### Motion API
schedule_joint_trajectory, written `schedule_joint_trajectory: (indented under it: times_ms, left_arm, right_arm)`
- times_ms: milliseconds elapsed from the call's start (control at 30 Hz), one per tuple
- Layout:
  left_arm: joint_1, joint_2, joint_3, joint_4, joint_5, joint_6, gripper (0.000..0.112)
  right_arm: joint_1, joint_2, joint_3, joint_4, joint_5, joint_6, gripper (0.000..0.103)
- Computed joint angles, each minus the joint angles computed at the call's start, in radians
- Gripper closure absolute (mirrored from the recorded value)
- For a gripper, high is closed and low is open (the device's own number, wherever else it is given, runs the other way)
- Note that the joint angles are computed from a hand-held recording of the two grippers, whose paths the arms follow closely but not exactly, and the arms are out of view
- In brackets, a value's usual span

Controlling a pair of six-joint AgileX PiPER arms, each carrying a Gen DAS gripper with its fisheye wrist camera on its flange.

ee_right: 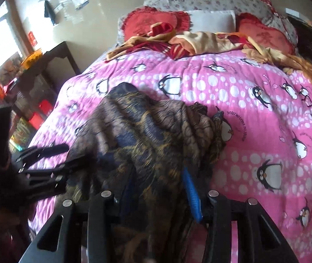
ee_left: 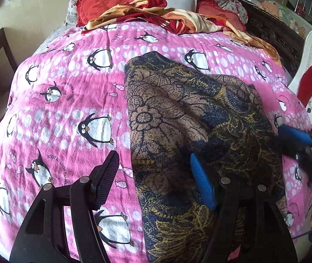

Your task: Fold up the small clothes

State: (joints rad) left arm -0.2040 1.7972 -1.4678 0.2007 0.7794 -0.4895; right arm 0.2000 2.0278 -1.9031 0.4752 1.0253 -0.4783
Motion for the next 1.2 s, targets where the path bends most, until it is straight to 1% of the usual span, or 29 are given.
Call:
schedule_joint_trajectory:
  times_ms: [33, 100, 167, 233, 333, 500, 600, 667, 700, 733, 800, 967, 1000, 1033, 1067, 1200]
  left_arm:
    - [-0.002, -0.007, 0.006, 0.003, -0.004, -0.005, 0.045]
    - [-0.007, -0.025, 0.025, 0.019, -0.014, -0.025, 0.045]
    - [-0.014, -0.042, 0.043, 0.044, -0.020, -0.053, 0.045]
    - [-0.022, -0.058, 0.057, 0.070, -0.019, -0.081, 0.045]
    - [-0.034, -0.080, 0.072, 0.098, -0.010, -0.107, 0.045]
    - [-0.068, -0.141, 0.113, 0.185, -0.010, -0.180, 0.045]
    - [-0.085, -0.180, 0.133, 0.220, -0.020, -0.217, 0.045]
    - [-0.099, -0.202, 0.141, 0.251, -0.021, -0.241, 0.045]
    - [-0.111, -0.214, 0.146, 0.279, -0.018, -0.262, 0.045]
    - [-0.121, -0.222, 0.149, 0.304, -0.013, -0.283, 0.045]
    - [-0.139, -0.241, 0.162, 0.345, -0.010, -0.319, 0.045]
    - [-0.143, -0.264, 0.178, 0.329, -0.012, -0.321, 0.044]
    - [-0.143, -0.266, 0.180, 0.328, -0.008, -0.322, 0.042]
    - [-0.143, -0.268, 0.182, 0.327, -0.006, -0.322, 0.036]
    - [-0.140, -0.272, 0.187, 0.319, -0.009, -0.320, 0.033]
    - [-0.134, -0.287, 0.203, 0.306, -0.013, -0.329, 0.033]
  right_arm:
    - [0.006, -0.020, 0.020, -0.013, 0.011, -0.005, 0.058]
    - [0.010, -0.055, 0.089, -0.031, 0.001, -0.016, 0.058]
    - [0.021, -0.074, 0.164, -0.065, -0.031, -0.002, 0.058]
    - [0.030, -0.066, 0.208, -0.106, -0.049, 0.035, 0.058]
    - [0.025, -0.073, 0.263, -0.088, -0.089, 0.041, 0.058]
    - [0.018, -0.145, 0.289, -0.068, -0.112, 0.061, 0.057]
    - [0.027, -0.213, 0.316, -0.091, -0.178, 0.092, 0.054]
    - [0.031, -0.247, 0.328, -0.099, -0.214, 0.116, 0.042]
    - [0.035, -0.259, 0.332, -0.105, -0.226, 0.131, 0.030]
    - [0.039, -0.276, 0.343, -0.111, -0.250, 0.144, 0.028]
    - [0.050, -0.291, 0.347, -0.132, -0.275, 0.169, 0.028]
    - [0.070, -0.298, 0.338, -0.177, -0.282, 0.224, 0.023]
    - [0.075, -0.303, 0.343, -0.183, -0.285, 0.233, 0.021]
    - [0.078, -0.307, 0.344, -0.186, -0.284, 0.236, 0.020]
    - [0.084, -0.308, 0.344, -0.196, -0.284, 0.244, 0.020]
    - [0.098, -0.310, 0.351, -0.237, -0.294, 0.273, 0.019]
